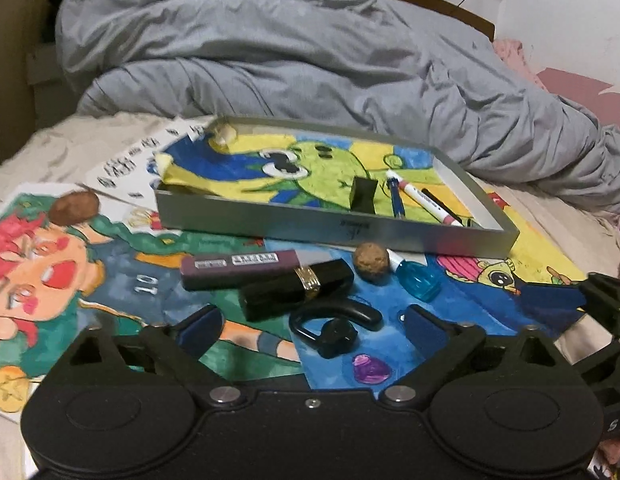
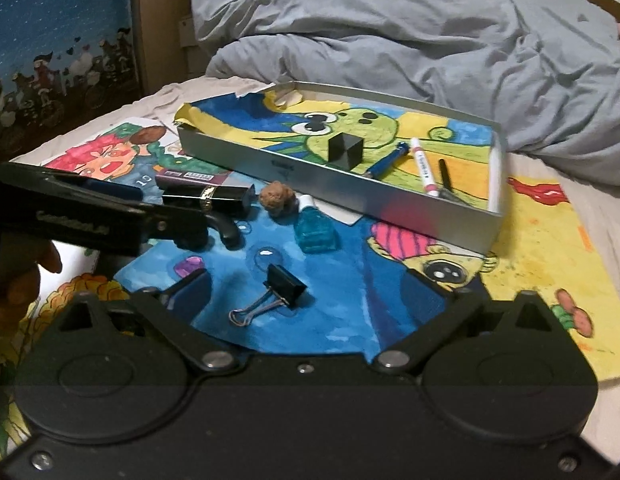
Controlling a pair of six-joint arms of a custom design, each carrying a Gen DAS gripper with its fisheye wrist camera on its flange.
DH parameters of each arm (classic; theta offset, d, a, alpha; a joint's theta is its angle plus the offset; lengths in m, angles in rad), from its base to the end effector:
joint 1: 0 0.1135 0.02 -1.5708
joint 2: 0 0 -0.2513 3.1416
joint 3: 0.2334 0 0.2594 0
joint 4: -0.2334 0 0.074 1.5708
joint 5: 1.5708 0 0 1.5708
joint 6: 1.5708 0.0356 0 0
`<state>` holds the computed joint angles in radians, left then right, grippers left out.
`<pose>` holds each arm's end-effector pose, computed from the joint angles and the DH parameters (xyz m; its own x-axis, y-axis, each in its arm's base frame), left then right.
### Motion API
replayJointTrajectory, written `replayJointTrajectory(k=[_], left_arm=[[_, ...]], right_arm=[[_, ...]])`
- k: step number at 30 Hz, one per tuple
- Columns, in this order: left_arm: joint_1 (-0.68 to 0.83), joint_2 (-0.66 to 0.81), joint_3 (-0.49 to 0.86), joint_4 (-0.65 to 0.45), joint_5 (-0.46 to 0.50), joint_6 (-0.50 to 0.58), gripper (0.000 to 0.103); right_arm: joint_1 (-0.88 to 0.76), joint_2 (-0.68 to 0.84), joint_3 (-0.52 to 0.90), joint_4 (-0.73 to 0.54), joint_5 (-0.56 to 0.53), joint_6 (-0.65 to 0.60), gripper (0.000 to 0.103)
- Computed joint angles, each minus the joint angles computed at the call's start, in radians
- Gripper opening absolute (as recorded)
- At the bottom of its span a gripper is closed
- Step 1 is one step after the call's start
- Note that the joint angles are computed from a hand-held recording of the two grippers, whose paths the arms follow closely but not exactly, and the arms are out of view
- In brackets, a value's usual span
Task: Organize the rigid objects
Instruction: 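Grasp the black earphone with the left tool while the right tool grasps the black binder clip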
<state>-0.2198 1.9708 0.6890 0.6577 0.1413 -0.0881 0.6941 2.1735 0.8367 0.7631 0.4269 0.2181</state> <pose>0.3268 -0.0781 0.0563 -0.5969 0.0441 -0.8011 0.2760 0.9489 -0.1534 0.2928 0.2245 0.0312 -0.4754 -0.1394 -0.8686 -0.2172 0.9754 -0.0377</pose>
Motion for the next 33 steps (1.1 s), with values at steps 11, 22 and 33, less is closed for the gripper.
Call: replayJointTrajectory(k=[11,22,33], left_arm=[[-0.034,0.063,0.073,-0.047,-0.005,-0.012,0.066],[-0.058,0.062,0.081,-0.072,-0.066,0.021,0.044],[-0.070,0.030,0.036,-0.054,-0.054,0.046,0.043]], right_arm=[[-0.009,0.045,0.056,-0.038,-0.033,0.000,0.065],[-0.003,0.051,0.079,-0.065,-0.038,-0.024,0.040],[-0.001,0.053,0.077,-0.050,-0.061,-0.033,0.019]])
